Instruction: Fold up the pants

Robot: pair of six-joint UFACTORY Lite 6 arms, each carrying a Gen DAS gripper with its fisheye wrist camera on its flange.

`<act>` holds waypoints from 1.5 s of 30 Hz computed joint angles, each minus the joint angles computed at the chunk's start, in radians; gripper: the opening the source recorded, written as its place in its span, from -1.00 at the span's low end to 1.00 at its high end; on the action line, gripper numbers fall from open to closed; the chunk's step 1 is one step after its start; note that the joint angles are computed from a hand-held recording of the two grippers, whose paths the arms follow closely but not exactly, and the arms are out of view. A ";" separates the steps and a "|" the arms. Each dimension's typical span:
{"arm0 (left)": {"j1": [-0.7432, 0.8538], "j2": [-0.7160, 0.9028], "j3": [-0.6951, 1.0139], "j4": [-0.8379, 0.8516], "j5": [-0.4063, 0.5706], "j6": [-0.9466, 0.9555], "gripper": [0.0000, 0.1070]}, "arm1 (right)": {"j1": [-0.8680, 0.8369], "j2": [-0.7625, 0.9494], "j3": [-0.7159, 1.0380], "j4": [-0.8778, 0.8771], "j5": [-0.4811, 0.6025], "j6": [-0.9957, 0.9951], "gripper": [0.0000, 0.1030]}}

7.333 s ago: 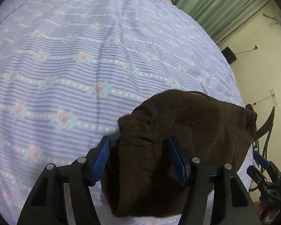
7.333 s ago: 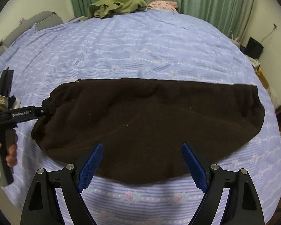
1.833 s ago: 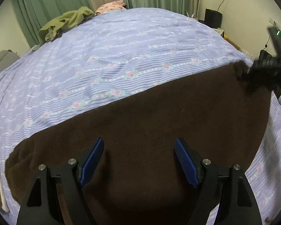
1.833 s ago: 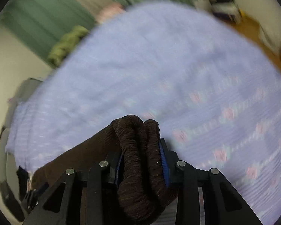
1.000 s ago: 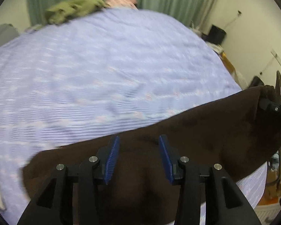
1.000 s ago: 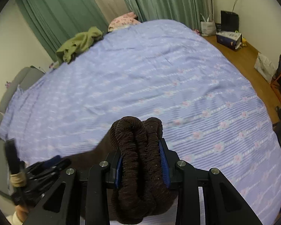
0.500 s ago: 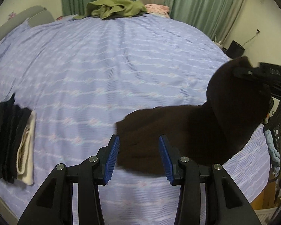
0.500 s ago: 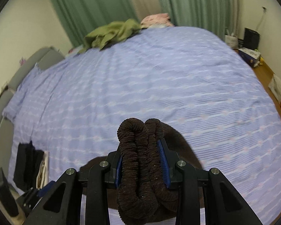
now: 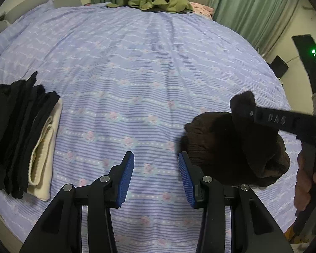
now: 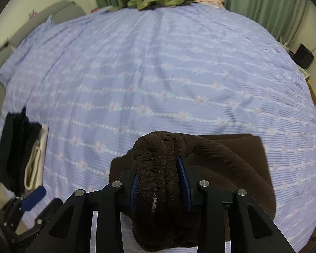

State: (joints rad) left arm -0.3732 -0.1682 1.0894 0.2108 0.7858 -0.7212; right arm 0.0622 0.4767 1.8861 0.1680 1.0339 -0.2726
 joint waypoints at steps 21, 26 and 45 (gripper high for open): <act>-0.238 0.118 0.275 0.158 0.106 -0.206 0.22 | -0.371 -0.118 0.107 0.332 0.189 -0.436 0.37; -0.258 0.361 0.475 0.055 0.019 -0.130 0.22 | -0.519 0.028 0.217 0.300 0.242 -0.461 0.37; -0.240 0.364 0.387 -0.080 -0.072 -0.278 -0.40 | -0.648 0.094 0.146 0.290 0.253 -0.519 0.37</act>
